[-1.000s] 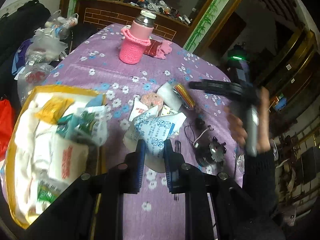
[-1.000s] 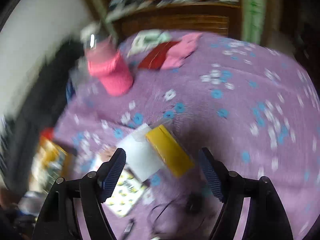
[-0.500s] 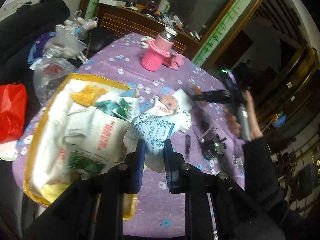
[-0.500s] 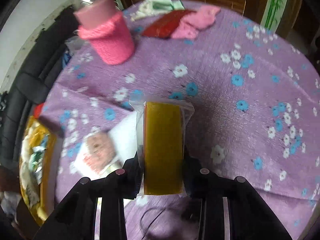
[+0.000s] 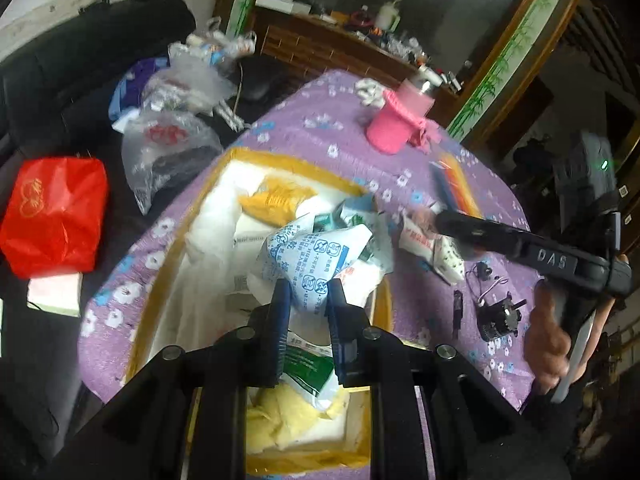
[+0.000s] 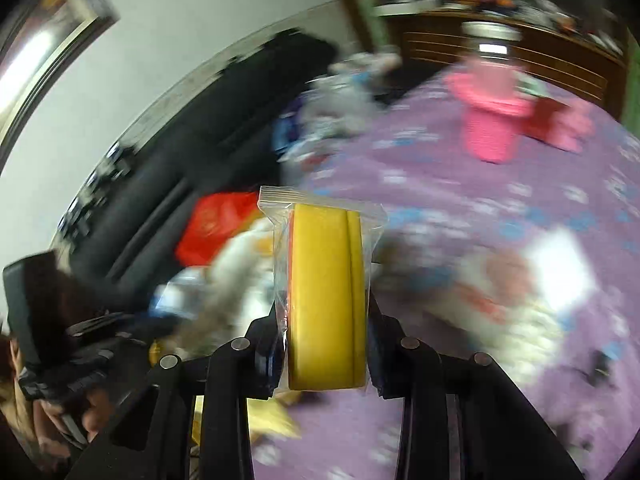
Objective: Organize soft objects
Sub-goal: 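Lower both items into the box and open both tools, then grasp the yellow-print tissue pack with the left tool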
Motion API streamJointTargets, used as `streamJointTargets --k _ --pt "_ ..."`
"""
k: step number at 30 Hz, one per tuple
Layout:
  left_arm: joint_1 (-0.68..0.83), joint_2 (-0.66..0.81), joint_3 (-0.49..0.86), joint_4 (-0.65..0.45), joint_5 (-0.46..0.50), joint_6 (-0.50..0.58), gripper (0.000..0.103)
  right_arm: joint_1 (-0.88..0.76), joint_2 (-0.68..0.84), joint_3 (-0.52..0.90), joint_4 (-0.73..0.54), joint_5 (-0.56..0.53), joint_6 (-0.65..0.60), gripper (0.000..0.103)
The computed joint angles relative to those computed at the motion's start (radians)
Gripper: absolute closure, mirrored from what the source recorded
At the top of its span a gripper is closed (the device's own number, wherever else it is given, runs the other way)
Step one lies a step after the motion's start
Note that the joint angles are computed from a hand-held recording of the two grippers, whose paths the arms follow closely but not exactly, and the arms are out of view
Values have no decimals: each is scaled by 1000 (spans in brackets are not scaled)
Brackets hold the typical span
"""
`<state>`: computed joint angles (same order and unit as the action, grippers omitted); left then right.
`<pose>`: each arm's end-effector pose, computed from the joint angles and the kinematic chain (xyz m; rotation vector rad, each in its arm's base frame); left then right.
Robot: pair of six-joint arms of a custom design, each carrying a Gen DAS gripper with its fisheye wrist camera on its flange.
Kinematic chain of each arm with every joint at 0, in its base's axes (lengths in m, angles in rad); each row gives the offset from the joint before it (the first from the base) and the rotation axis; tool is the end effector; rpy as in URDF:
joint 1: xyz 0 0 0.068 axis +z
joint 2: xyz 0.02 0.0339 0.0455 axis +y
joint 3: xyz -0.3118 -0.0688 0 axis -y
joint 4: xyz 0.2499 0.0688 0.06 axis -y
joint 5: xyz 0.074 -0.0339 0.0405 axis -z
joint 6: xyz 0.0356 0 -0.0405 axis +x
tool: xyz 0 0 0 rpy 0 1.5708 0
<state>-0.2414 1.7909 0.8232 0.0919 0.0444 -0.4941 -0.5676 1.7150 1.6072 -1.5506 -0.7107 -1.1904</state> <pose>0.3389 -0.0851 0.1618 -0.2930 2.4653 -0.3747 0.2746 -0.1475 0.3542 -0.7451 2.4510 0.6928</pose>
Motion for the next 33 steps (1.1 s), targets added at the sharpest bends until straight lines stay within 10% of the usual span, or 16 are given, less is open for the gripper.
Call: streamJointTargets --k 10,16,27,33 --pt "30 121 4 36 16 -14 77 358 -53 -300 421 79 379 65" --pt "12 45 -51 107 -22 -45 34 320 79 -155 276 -57 293 35" --pt "-156 -45 33 -49 -144 -14 34 -113 199 69 16 -195 -40 19" --pt "-260 61 213 -110 -159 13 33 -141 169 -52 336 -144 151 21"
